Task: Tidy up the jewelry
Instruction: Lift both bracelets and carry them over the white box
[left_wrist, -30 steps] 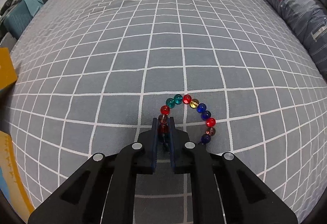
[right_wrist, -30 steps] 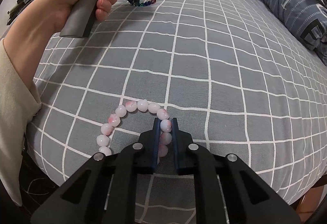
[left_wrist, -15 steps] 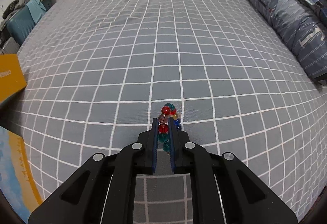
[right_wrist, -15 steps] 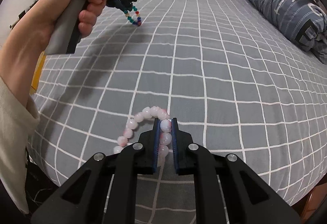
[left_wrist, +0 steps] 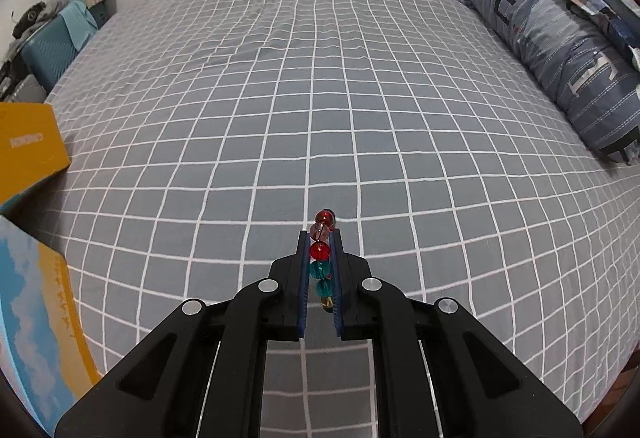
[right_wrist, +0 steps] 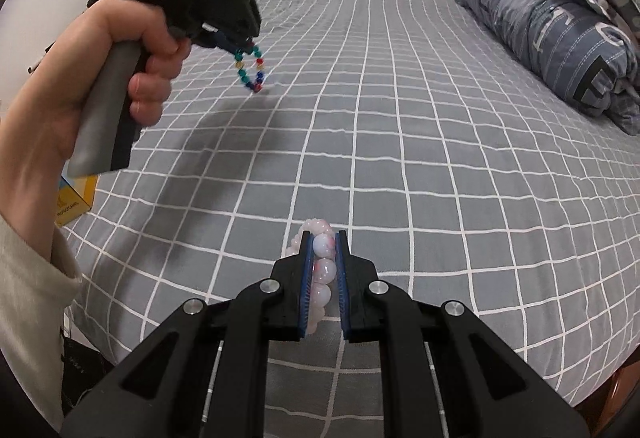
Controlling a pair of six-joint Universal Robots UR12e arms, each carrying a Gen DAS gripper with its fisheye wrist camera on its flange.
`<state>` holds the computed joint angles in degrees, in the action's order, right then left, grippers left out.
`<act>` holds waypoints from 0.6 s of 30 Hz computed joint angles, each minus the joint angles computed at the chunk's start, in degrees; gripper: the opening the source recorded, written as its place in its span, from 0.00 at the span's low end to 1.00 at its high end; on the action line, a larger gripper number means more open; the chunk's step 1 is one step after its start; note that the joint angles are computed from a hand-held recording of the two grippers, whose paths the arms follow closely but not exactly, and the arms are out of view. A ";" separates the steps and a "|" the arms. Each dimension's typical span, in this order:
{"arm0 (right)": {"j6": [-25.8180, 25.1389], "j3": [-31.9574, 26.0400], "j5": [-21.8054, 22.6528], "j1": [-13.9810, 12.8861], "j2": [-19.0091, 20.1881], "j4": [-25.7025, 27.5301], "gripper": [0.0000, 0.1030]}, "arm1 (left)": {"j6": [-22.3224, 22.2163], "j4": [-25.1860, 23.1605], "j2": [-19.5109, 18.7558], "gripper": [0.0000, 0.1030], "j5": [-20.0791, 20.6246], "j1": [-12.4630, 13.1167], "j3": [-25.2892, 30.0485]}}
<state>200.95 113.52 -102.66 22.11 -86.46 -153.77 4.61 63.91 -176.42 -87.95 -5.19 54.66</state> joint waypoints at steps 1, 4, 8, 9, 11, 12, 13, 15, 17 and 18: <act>0.00 -0.13 -0.37 0.11 0.01 0.07 0.10 | 0.04 -0.36 -0.08 0.08 0.10 0.13 0.53; 0.28 -0.25 -0.74 0.31 -0.37 -0.13 0.10 | -0.03 -1.50 -0.11 0.08 0.71 0.68 1.81; 0.47 -0.56 -1.80 0.90 -0.72 -0.49 0.10 | 0.25 -2.55 -0.10 0.08 1.05 1.11 3.17; 0.37 -0.72 -2.09 1.02 -0.74 -0.41 0.10 | 0.48 -2.83 -0.18 0.08 1.19 1.25 3.76; 0.25 -0.98 -2.55 1.18 -0.88 -0.29 0.10 | 0.88 -3.35 -0.39 0.08 1.33 1.50 4.76; 0.37 -1.09 -2.75 1.18 -0.99 -0.37 0.10 | 0.90 -3.89 -0.53 0.08 1.45 1.71 5.27; 0.33 -1.19 -2.94 1.18 -1.09 -0.58 0.10 | 0.85 -4.32 -0.67 0.08 1.56 1.92 5.74; 0.76 -1.37 -3.63 1.30 -1.34 -0.85 0.10 | 0.94 -5.14 -0.82 0.08 1.66 2.38 6.82; 0.77 -1.78 -3.90 1.26 -1.47 -0.68 0.10 | 1.08 -5.57 -0.86 0.08 1.69 2.65 7.56; 0.85 -1.94 -4.24 1.33 -1.47 -0.88 0.10 | 1.32 -6.00 -0.92 0.08 1.66 2.89 8.32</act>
